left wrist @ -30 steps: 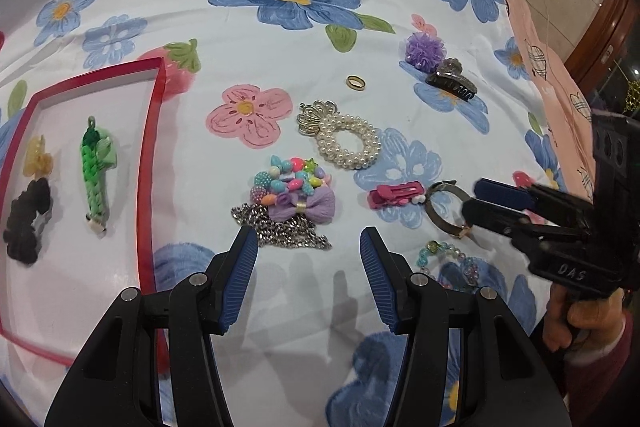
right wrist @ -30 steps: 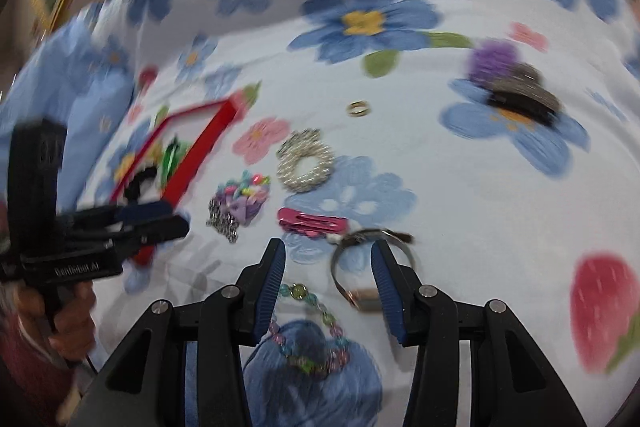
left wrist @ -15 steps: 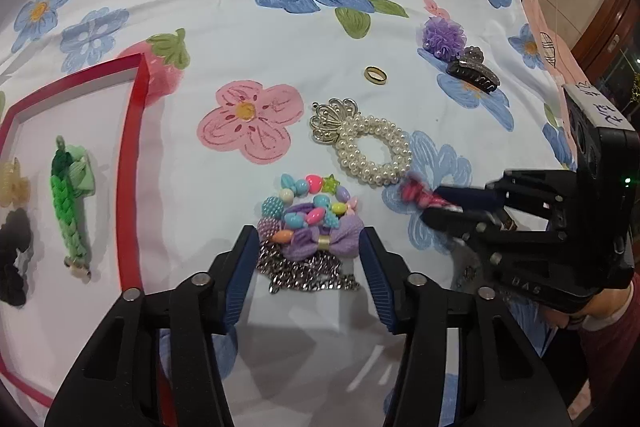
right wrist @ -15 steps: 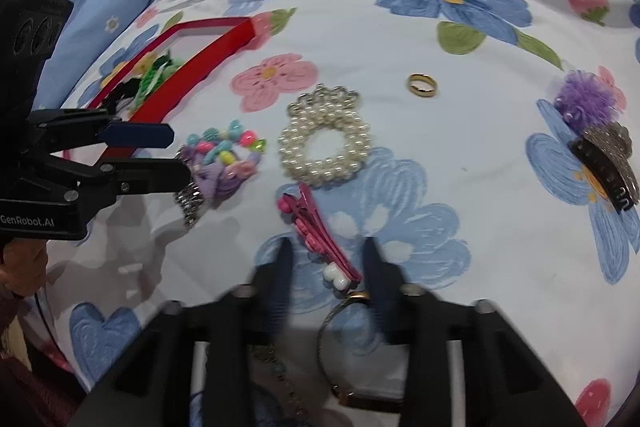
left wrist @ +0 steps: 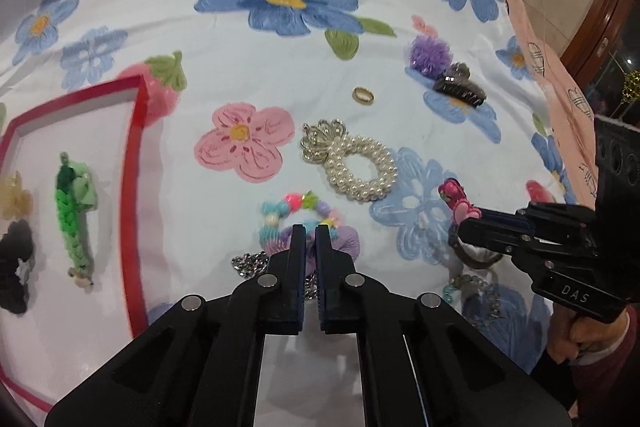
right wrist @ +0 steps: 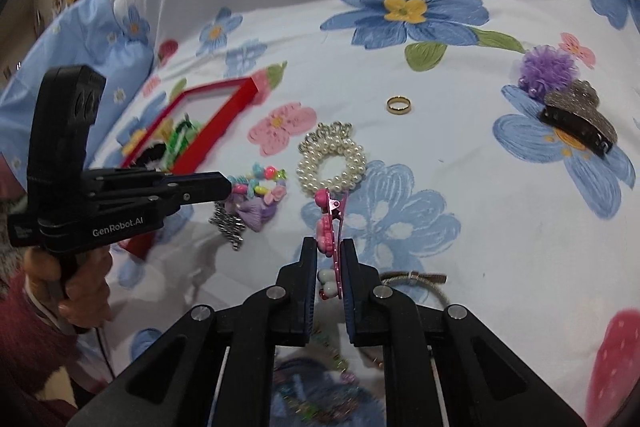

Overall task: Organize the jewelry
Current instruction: 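Carry pink hair clip to tray with right tool while left tool grasps beaded bracelet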

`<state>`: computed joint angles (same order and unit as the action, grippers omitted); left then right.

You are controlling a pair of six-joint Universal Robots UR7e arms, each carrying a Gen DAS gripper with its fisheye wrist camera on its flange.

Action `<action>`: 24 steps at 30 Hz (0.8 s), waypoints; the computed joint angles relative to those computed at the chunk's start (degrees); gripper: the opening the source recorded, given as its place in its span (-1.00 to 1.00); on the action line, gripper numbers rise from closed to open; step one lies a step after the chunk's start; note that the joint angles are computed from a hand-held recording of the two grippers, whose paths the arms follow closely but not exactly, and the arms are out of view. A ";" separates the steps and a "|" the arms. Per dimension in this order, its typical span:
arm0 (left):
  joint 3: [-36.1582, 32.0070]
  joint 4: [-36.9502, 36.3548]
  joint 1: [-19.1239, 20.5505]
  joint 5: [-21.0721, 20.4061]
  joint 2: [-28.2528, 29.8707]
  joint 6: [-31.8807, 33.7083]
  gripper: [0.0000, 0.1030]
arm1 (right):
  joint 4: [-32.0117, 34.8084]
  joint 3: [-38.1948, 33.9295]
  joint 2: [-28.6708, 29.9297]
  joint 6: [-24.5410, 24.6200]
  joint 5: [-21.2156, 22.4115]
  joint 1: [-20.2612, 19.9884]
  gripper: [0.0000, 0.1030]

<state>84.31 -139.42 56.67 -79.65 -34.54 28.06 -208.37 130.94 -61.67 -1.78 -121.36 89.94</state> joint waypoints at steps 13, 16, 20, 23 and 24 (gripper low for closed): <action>2.42 -1.98 0.89 -2.57 -5.40 -0.97 -0.94 | -3.45 1.37 0.84 4.32 1.80 1.95 -0.78; 2.79 -2.47 1.47 -2.94 -6.95 -1.88 -0.94 | -2.61 0.04 1.76 3.83 1.65 3.38 -0.78; 3.28 -3.34 2.17 -3.14 -9.13 -2.53 -0.94 | -0.54 -2.19 3.07 3.36 2.13 4.77 -0.78; 3.31 -3.84 2.89 -3.37 -10.59 -2.70 -0.94 | 1.13 -4.39 4.45 2.72 2.31 6.04 -0.78; 3.27 -3.94 3.09 -3.23 -10.96 -2.61 -0.94 | 1.70 -5.18 4.94 2.47 2.49 6.42 -0.78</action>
